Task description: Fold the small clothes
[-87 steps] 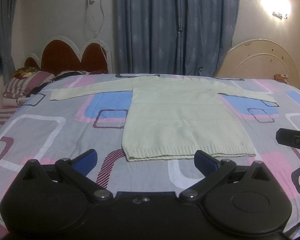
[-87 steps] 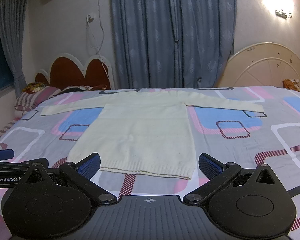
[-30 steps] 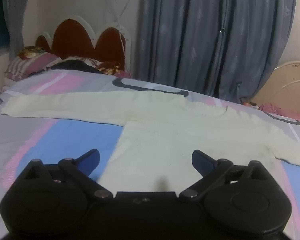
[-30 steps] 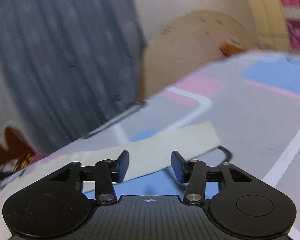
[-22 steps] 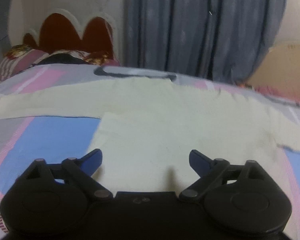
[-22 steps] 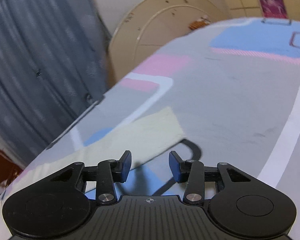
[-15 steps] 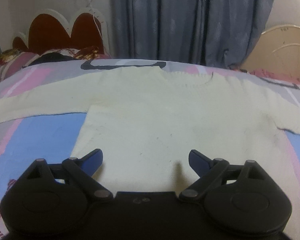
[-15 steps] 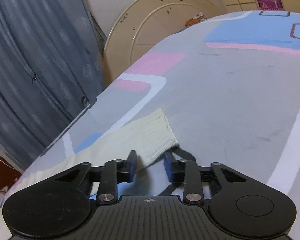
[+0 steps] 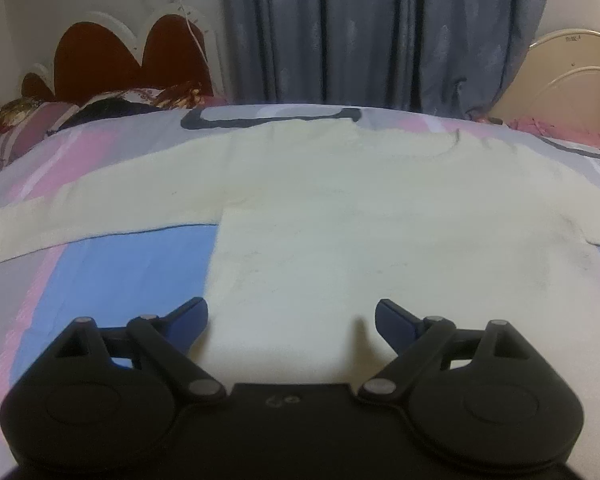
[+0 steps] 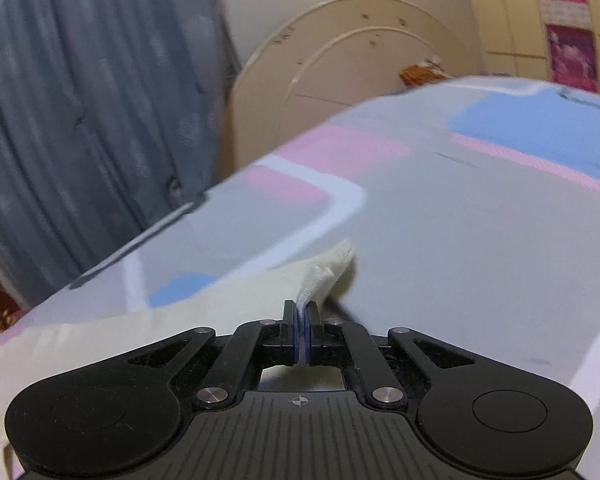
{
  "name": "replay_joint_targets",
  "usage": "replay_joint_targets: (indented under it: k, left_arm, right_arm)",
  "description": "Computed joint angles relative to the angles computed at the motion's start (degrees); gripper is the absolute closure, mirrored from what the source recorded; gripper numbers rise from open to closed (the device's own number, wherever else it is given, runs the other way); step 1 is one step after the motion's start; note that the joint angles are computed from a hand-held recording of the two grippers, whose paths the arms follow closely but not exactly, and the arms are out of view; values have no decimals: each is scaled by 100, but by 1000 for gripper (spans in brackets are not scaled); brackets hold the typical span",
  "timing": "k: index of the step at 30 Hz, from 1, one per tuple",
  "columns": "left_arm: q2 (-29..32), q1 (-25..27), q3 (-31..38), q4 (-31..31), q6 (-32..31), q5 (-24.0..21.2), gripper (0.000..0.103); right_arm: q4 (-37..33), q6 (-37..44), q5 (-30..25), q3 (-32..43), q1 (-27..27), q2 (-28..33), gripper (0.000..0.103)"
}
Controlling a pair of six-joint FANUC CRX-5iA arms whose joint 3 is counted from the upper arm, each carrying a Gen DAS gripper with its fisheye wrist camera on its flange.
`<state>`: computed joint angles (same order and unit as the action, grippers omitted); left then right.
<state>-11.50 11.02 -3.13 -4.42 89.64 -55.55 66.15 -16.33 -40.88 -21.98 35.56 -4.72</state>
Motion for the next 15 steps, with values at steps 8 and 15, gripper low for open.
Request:
replay_joint_targets:
  k: [8,15]
  left_arm:
    - [1,670,-505,1606,-1050,606,33]
    - [21,1061,-695,2667,-1556,816,32]
  right_arm:
    - [258,960,397,1088,793,908,101]
    - [-210,2051,879,2838,1583,2358,101]
